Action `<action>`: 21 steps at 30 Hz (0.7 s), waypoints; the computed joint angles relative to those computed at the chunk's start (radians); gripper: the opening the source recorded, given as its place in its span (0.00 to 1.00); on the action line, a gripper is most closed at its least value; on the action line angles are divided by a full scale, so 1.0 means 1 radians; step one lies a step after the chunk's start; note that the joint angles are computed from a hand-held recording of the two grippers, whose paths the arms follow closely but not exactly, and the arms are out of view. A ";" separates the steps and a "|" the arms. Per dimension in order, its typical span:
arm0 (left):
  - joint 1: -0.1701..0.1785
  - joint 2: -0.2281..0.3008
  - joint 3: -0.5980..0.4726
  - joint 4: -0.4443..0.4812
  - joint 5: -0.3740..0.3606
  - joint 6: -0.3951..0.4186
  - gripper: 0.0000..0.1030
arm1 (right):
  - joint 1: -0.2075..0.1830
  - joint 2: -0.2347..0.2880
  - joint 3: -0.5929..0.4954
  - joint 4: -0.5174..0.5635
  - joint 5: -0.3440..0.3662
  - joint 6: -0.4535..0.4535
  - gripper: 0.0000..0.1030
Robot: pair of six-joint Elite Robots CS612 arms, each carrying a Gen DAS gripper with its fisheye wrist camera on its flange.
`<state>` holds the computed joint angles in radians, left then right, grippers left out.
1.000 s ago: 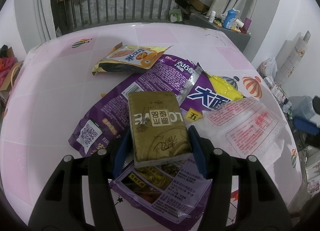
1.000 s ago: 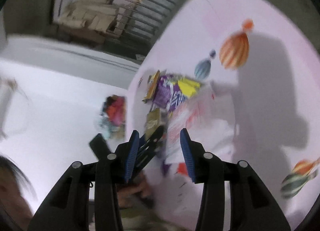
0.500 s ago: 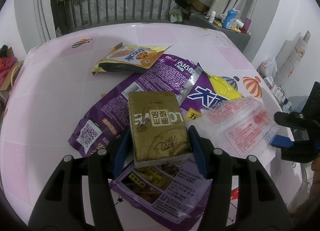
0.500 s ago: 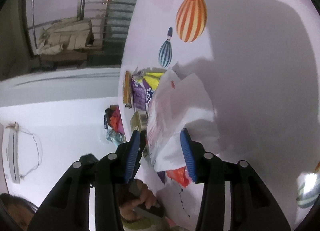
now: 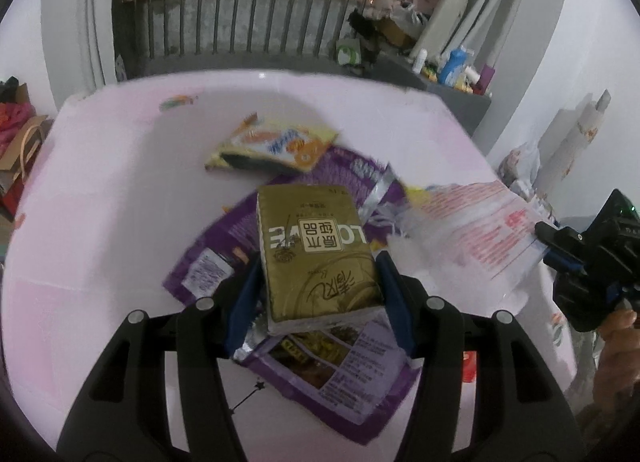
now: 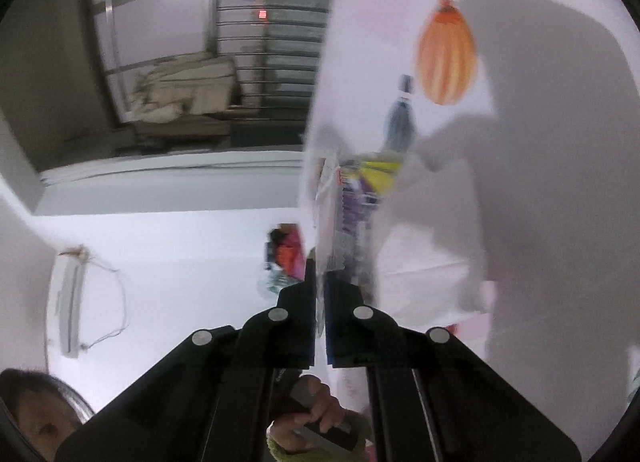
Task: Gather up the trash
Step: 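Hold the gold box in the left tool while the right tool lifts the clear bag, then carry the gold box and clear bag to the blue wastebasket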
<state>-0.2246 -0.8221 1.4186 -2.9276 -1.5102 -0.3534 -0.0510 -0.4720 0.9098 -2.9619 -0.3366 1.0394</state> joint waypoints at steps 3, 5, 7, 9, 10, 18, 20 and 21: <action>0.000 -0.023 0.013 -0.036 0.000 0.002 0.52 | -0.009 0.018 -0.032 -0.136 0.024 0.099 0.04; -0.004 -0.035 0.014 -0.058 -0.010 0.011 0.52 | -0.019 0.022 -0.037 -0.225 0.030 0.162 0.04; -0.010 -0.040 0.005 -0.068 -0.036 0.023 0.52 | -0.032 0.017 -0.026 -0.303 0.026 0.214 0.04; -0.021 -0.038 -0.017 -0.069 -0.072 0.047 0.52 | -0.052 -0.005 0.013 -0.377 0.005 0.242 0.04; -0.027 -0.034 -0.030 -0.066 -0.090 0.060 0.52 | -0.063 -0.023 0.045 -0.400 -0.011 0.238 0.04; -0.088 0.100 -0.311 0.164 -0.409 0.177 0.52 | -0.190 -0.229 0.396 -0.444 -0.281 0.038 0.04; -0.111 0.144 -0.402 0.267 -0.451 0.219 0.52 | -0.222 -0.278 0.480 -0.434 -0.375 -0.015 0.04; -0.128 0.179 -0.470 0.337 -0.479 0.258 0.52 | -0.234 -0.300 0.515 -0.421 -0.424 -0.047 0.04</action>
